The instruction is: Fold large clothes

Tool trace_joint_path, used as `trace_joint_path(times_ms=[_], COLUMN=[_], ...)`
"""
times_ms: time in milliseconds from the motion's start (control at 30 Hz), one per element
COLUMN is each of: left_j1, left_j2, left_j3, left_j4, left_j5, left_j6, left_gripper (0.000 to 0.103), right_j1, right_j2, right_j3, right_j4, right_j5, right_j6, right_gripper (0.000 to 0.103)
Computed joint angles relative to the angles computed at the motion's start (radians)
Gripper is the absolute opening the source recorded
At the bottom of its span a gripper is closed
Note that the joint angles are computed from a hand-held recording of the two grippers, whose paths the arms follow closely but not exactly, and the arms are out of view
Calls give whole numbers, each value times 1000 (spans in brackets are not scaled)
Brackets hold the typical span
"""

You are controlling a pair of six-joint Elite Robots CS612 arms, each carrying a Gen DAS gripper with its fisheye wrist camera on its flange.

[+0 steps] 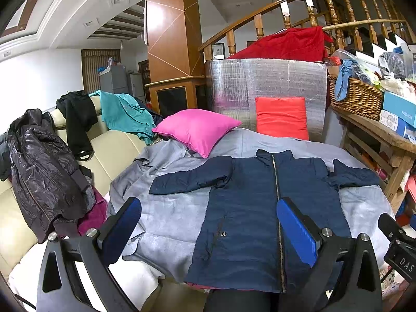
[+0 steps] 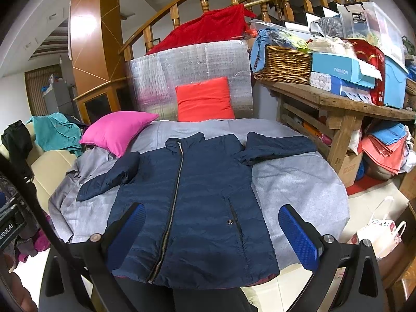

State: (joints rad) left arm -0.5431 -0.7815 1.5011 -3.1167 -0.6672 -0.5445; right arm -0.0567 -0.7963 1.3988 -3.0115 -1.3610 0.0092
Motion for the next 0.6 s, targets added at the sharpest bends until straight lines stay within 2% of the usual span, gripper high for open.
trace_joint_path(times_ms=[600], left_j1=[1], left_j2=[2], left_j3=[-1], left_j4=[1], left_j5=[-2], left_j6=[2], left_gripper=[103], right_j1=[-2], right_j2=[4], right_j3=[-5], right_j4=[9], right_j5=[4], right_j6=[3], right_gripper=[103])
